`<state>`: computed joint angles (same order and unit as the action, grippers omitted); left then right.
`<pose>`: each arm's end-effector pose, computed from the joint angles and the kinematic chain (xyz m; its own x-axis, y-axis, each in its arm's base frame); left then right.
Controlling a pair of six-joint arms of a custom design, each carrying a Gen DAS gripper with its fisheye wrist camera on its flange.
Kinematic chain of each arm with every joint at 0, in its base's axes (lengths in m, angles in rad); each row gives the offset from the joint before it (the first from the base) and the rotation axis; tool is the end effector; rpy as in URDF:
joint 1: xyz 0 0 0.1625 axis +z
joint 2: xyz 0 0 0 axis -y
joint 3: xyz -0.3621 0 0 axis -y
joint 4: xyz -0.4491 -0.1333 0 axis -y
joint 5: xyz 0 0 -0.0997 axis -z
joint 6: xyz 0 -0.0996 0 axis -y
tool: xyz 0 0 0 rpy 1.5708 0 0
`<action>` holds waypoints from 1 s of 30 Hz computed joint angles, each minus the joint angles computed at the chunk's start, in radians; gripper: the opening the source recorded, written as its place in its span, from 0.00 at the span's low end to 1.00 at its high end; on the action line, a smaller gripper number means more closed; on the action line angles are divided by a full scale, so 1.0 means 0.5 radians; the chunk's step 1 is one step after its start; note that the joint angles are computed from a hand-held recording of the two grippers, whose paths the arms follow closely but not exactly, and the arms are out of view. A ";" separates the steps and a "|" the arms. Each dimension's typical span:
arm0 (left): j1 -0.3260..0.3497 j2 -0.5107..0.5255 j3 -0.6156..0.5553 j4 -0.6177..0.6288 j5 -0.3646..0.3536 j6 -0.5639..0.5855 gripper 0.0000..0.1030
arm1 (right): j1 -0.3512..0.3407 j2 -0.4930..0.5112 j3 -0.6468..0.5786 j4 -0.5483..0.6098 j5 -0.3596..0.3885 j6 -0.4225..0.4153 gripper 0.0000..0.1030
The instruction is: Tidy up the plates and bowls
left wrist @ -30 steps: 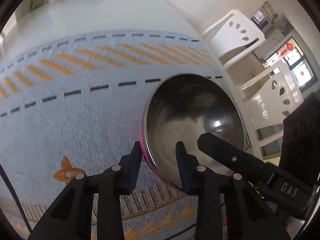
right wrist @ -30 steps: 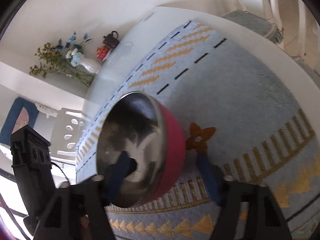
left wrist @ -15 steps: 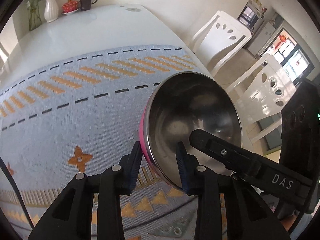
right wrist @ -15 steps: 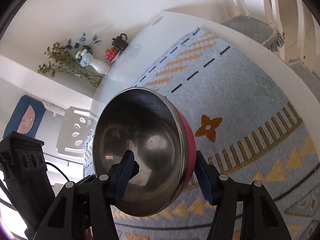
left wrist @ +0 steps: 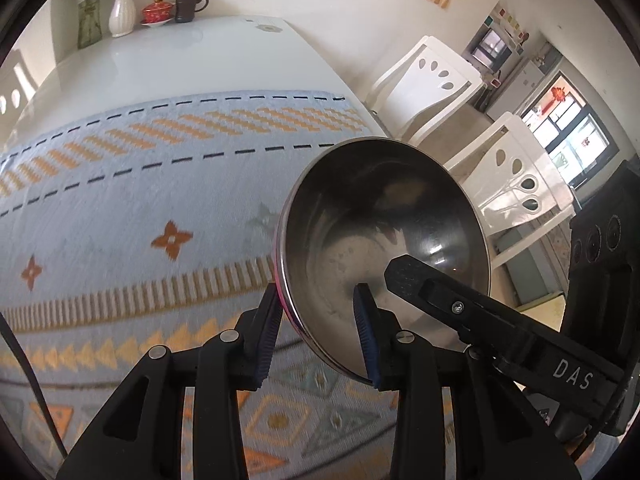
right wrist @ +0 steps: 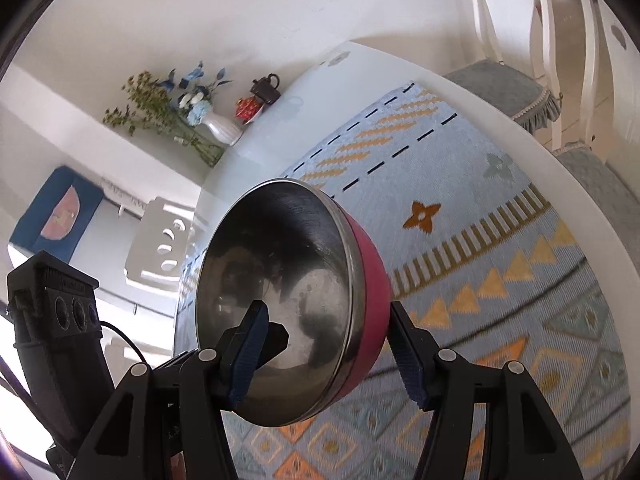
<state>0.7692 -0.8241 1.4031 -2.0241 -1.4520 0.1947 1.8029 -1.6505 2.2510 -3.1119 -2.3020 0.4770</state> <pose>-0.4080 -0.5970 0.0719 -0.5292 0.8436 -0.0911 0.8309 0.5370 0.1457 0.1709 -0.4326 0.3065 -0.8160 0.5776 -0.0213 0.2691 0.3470 -0.8984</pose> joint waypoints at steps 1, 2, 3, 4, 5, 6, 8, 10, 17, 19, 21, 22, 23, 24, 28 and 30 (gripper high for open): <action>0.002 -0.036 0.032 0.000 -0.005 -0.002 0.32 | 0.022 0.007 0.000 0.007 -0.017 0.004 0.58; 0.004 -0.057 0.052 0.000 -0.009 -0.006 0.32 | 0.051 0.018 0.002 0.014 -0.040 0.014 0.58; 0.006 -0.081 0.077 -0.005 -0.014 -0.019 0.32 | 0.069 0.025 0.001 0.022 -0.055 0.021 0.58; 0.009 -0.105 0.098 -0.005 -0.021 -0.046 0.32 | 0.092 0.035 0.000 0.032 -0.078 0.031 0.58; 0.011 -0.126 0.114 -0.001 -0.028 -0.081 0.32 | 0.114 0.048 -0.002 0.034 -0.104 0.039 0.58; 0.012 -0.150 0.132 -0.001 -0.031 -0.103 0.33 | 0.132 0.058 -0.002 0.032 -0.124 0.049 0.58; 0.009 -0.210 0.180 -0.015 -0.036 -0.108 0.35 | 0.167 0.074 0.000 0.025 -0.145 0.079 0.58; 0.001 -0.270 0.220 -0.013 -0.019 -0.091 0.35 | 0.206 0.088 -0.004 0.026 -0.156 0.089 0.58; -0.002 -0.457 0.346 0.007 0.005 -0.083 0.37 | 0.351 0.115 0.020 0.063 -0.135 0.210 0.58; -0.004 -0.528 0.412 -0.010 0.002 -0.091 0.37 | 0.404 0.126 0.040 0.053 -0.129 0.260 0.58; -0.004 -0.587 0.466 0.002 -0.013 -0.104 0.37 | 0.465 0.151 0.052 0.038 -0.168 0.293 0.58; -0.005 -0.619 0.497 0.016 -0.019 -0.099 0.37 | 0.493 0.163 0.056 0.039 -0.198 0.310 0.58; -0.002 -0.646 0.520 0.025 -0.017 -0.087 0.37 | 0.522 0.174 0.061 0.056 -0.233 0.338 0.58; -0.004 -0.673 0.547 0.036 -0.010 -0.071 0.37 | 0.546 0.180 0.066 0.088 -0.259 0.379 0.58; -0.010 -0.780 0.654 0.067 0.028 -0.042 0.37 | 0.590 0.163 0.122 0.174 -0.249 0.530 0.58; -0.004 -0.836 0.714 0.104 0.059 -0.026 0.37 | 0.605 0.164 0.150 0.215 -0.247 0.626 0.58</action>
